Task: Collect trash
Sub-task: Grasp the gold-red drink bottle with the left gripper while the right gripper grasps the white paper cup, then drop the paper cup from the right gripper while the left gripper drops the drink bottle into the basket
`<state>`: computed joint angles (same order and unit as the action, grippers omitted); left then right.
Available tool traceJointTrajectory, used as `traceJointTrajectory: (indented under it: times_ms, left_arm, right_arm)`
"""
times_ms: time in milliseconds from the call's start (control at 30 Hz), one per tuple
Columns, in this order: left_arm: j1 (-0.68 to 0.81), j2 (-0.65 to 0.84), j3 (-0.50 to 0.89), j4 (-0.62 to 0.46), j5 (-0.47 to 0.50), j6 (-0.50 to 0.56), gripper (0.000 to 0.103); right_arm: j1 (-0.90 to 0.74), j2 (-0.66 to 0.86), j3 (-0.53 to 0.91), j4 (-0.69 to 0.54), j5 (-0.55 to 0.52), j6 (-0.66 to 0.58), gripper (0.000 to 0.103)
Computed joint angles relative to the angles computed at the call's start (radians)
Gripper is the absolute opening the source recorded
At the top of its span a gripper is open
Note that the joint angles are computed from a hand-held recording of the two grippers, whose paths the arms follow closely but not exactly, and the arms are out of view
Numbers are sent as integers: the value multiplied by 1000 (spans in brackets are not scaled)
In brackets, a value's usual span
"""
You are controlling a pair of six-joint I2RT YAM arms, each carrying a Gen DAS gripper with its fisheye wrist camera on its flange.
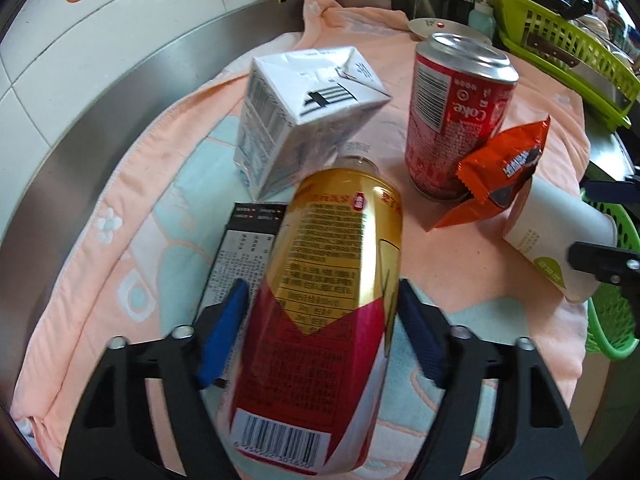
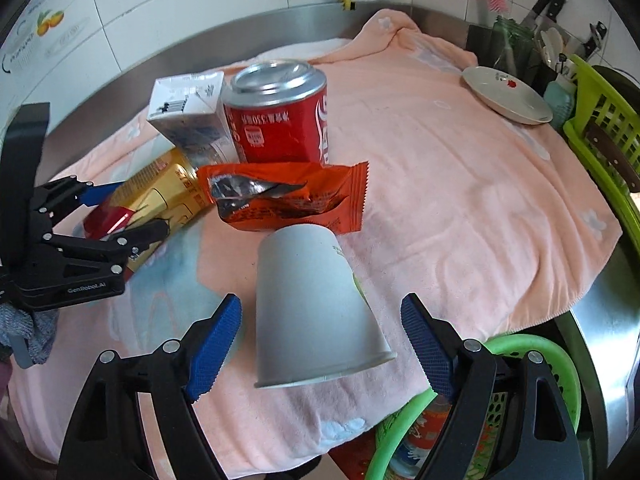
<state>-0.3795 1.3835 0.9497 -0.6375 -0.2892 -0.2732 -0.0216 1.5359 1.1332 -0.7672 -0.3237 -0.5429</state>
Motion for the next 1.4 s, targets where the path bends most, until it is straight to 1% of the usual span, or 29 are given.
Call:
traceJointTrajectory:
  times_ms: [133, 400, 467, 567, 600, 667, 833, 1033, 1200, 1233, 1400]
  left_arm:
    - [-10, -10, -10, 9, -13, 4, 70]
    - [-34, -77, -47, -20, -27, -31, 69]
    - [-34, -99, -56, -31, -24, -38, 68]
    - [-40, -133, -68, -47, -27, -53, 68]
    - [-46, -148, -73, -53, -30, -60, 68]
    - [-56, -175, -82, -66, -33, -72, 68]
    - [-85, -248, -103, -104, -28, -109, 67]
    - [-167, -316, -127, -150, -48, -173, 65]
    - [-228, -353, -148, -182, -69, -236, 64]
    - [-238, -364, -150, -189, -67, -250, 64]
    - [-302, -401, -148, -219, -77, -305, 64]
  right_arm:
    - [20, 37, 2, 13, 21, 1, 79]
    - [50, 68, -9, 35, 53, 6, 78]
    - [59, 63, -19, 46, 65, 9, 76]
    - [70, 50, -38, 62, 85, 19, 67]
    - [70, 46, -42, 61, 83, 20, 66]
    - [68, 26, -55, 63, 83, 25, 65]
    - [39, -57, -97, 35, 35, 21, 64]
    - [-58, -151, -131, -32, -33, -20, 64]
    - [-195, -213, -155, -79, -70, -85, 64]
    - [-236, -212, -151, -94, -80, -105, 64]
    - [-409, -156, -122, -94, -84, -169, 64]
